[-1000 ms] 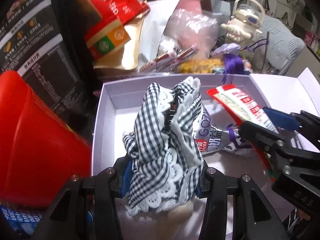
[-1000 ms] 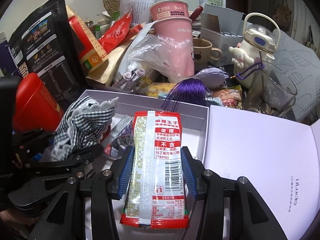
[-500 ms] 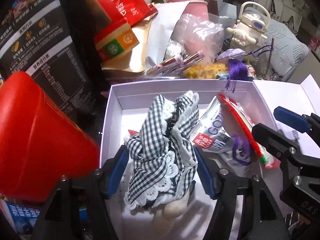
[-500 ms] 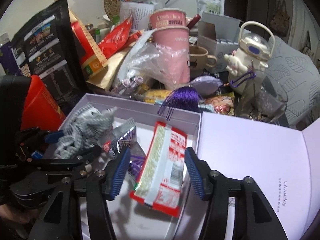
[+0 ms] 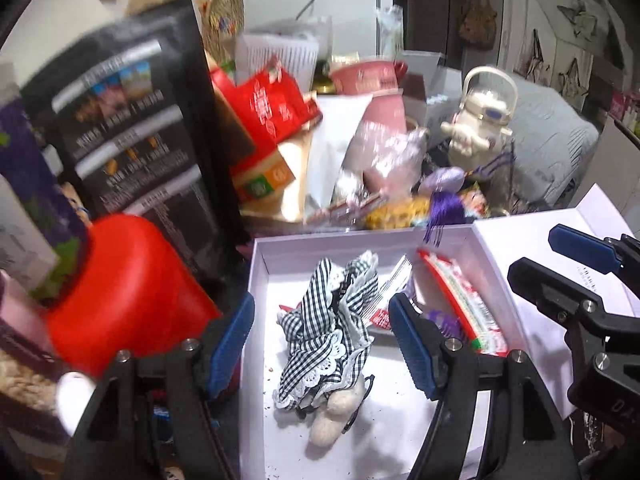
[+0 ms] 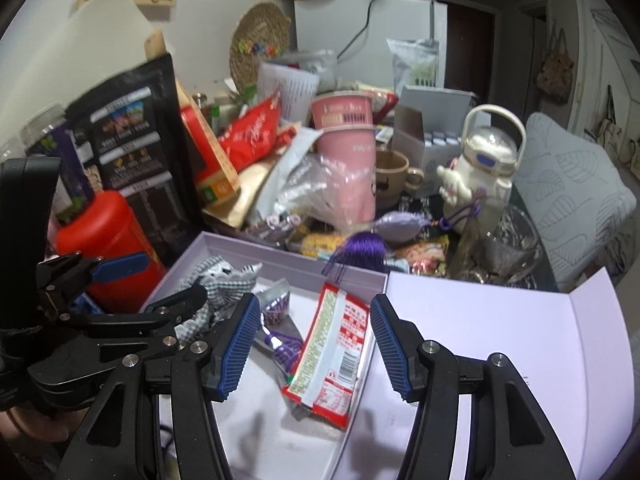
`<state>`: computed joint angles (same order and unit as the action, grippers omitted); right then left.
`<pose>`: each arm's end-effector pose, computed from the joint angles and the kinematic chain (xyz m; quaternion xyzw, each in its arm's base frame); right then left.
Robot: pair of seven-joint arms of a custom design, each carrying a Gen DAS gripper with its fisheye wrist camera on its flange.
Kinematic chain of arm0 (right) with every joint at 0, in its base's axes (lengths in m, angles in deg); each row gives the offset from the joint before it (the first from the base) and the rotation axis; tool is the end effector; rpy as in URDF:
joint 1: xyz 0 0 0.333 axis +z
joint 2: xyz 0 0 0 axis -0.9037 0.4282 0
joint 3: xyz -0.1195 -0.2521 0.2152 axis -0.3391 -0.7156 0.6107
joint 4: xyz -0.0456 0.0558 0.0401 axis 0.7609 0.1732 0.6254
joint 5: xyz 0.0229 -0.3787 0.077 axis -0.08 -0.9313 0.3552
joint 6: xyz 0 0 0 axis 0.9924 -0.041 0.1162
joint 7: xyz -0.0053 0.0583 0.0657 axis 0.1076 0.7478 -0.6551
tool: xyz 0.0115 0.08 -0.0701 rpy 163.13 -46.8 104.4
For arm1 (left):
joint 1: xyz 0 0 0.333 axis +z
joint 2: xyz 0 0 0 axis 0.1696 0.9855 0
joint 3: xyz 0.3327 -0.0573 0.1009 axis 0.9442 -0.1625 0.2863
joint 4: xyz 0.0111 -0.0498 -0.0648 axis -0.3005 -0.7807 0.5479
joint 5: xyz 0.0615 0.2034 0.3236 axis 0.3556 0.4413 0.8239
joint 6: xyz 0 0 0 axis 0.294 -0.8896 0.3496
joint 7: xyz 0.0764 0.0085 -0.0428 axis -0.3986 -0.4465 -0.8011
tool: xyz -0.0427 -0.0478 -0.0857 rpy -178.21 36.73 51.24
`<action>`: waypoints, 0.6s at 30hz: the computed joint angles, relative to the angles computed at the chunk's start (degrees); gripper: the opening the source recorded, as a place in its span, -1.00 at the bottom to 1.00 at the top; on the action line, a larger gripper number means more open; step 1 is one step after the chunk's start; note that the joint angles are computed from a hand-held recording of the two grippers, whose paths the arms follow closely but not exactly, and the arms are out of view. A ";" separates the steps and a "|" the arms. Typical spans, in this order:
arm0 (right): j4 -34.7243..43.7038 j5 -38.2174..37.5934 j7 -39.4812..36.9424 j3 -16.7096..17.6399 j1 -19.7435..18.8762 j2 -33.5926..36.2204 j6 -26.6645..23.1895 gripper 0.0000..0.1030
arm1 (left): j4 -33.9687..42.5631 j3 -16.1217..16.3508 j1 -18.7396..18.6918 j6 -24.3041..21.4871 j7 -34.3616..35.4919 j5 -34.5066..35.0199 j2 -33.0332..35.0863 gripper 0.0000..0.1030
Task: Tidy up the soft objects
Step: 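Open the left tool dropping the gingham toy while the right tool drops the red-white packet into the box, then withdraw both tools from the box back toward the table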
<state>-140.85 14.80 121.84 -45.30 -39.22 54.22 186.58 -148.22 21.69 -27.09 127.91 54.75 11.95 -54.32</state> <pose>0.4990 0.3386 0.5667 -0.7640 0.4947 -0.2120 0.3558 0.4875 -0.5003 0.5460 -0.6688 0.6439 -0.2409 0.2830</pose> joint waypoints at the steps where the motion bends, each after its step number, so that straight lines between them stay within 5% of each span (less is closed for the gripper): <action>1: -0.20 -0.59 0.62 -0.04 0.05 -0.33 0.41 0.12 | -0.46 0.08 -0.23 -0.06 -0.32 0.67 -0.49 0.34; 8: -2.63 -6.37 5.30 1.54 -1.79 -4.18 3.49 0.12 | -1.85 -0.66 -1.53 -1.14 -3.10 5.96 -3.46 0.34; 14: -4.88 -15.18 12.83 5.90 -6.98 -8.24 6.76 0.12 | -2.49 -2.05 -2.89 -3.37 -5.11 10.95 -5.91 0.35; 18: -6.50 -21.48 19.12 10.02 -11.82 -11.69 8.58 0.12 | -2.87 -3.12 -3.89 -6.27 -7.01 14.37 -7.37 0.58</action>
